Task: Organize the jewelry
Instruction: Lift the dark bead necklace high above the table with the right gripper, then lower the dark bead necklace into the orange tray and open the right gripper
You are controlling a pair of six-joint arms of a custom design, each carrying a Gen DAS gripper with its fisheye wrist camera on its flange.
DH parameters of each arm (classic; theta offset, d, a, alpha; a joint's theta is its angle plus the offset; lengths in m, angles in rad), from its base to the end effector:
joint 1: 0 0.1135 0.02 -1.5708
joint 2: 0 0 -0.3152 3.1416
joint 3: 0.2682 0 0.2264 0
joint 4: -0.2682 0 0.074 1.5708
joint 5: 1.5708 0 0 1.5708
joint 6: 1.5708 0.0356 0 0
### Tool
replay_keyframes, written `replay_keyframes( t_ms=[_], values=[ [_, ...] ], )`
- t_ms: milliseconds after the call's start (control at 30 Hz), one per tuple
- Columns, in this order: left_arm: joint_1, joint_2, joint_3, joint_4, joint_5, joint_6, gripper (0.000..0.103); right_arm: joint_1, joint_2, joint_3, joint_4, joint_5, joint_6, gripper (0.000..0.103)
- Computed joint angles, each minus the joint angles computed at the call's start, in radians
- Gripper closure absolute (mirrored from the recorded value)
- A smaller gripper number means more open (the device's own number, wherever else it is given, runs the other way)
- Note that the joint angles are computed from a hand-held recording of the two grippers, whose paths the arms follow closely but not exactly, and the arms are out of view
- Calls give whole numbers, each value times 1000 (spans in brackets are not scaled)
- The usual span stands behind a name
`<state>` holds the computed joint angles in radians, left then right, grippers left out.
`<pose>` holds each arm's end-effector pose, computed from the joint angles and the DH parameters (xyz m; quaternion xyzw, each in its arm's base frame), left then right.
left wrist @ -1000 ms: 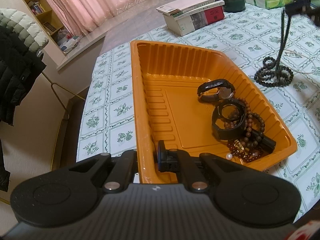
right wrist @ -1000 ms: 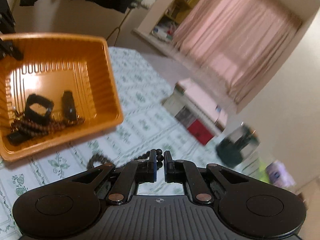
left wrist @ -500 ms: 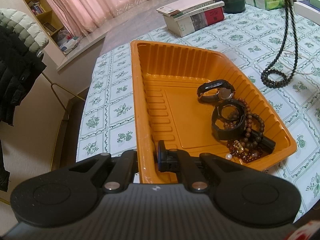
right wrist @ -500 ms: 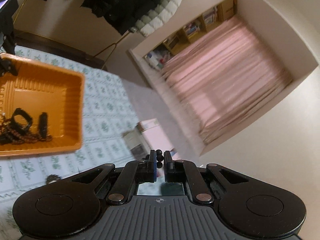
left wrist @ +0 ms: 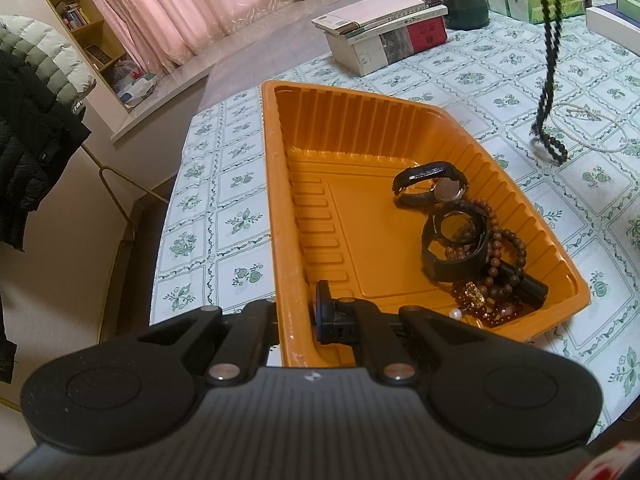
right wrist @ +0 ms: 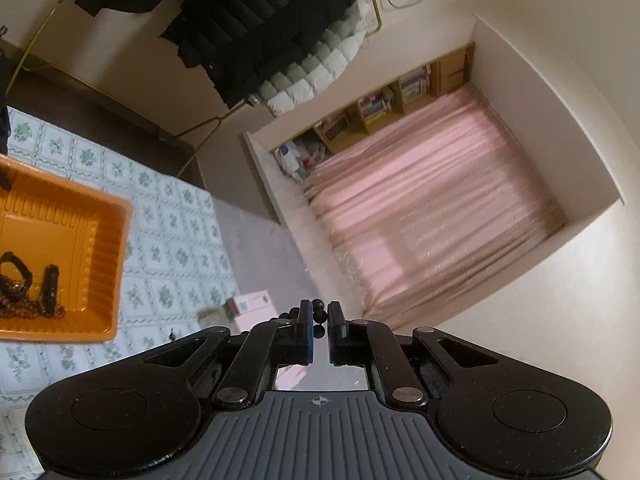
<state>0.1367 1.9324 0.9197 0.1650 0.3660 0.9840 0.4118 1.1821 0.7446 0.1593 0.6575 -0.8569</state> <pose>0.3673 0.0377 0.1745 0.4368 0.8120 0.0407 0.3851 0.2121 0.0689 0.3390 -0.2912 0.7238 -0.3772 0.4990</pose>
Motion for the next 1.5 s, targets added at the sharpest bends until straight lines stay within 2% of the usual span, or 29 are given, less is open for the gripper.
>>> replay_keyframes(
  t_ms=[267,533,767,1033,1233,1500],
  values=[
    [8,5,8,-9,14,2,99,25,48,140,6,-11,-71,96],
    [12,5,11,-15,25,-1,99,21,170,290,38,-67,-123,96],
    [18,8,12,-17,39,1,99,13,273,365,13,-111,-98,96],
    [21,10,11,-14,43,0,99,34,402,473,-129,-183,21,96],
    [20,11,12,-13,43,-5,99,59,505,539,-192,-260,47,96],
    [21,16,12,-10,45,-9,99,66,599,539,-232,-327,51,96]
  ],
)
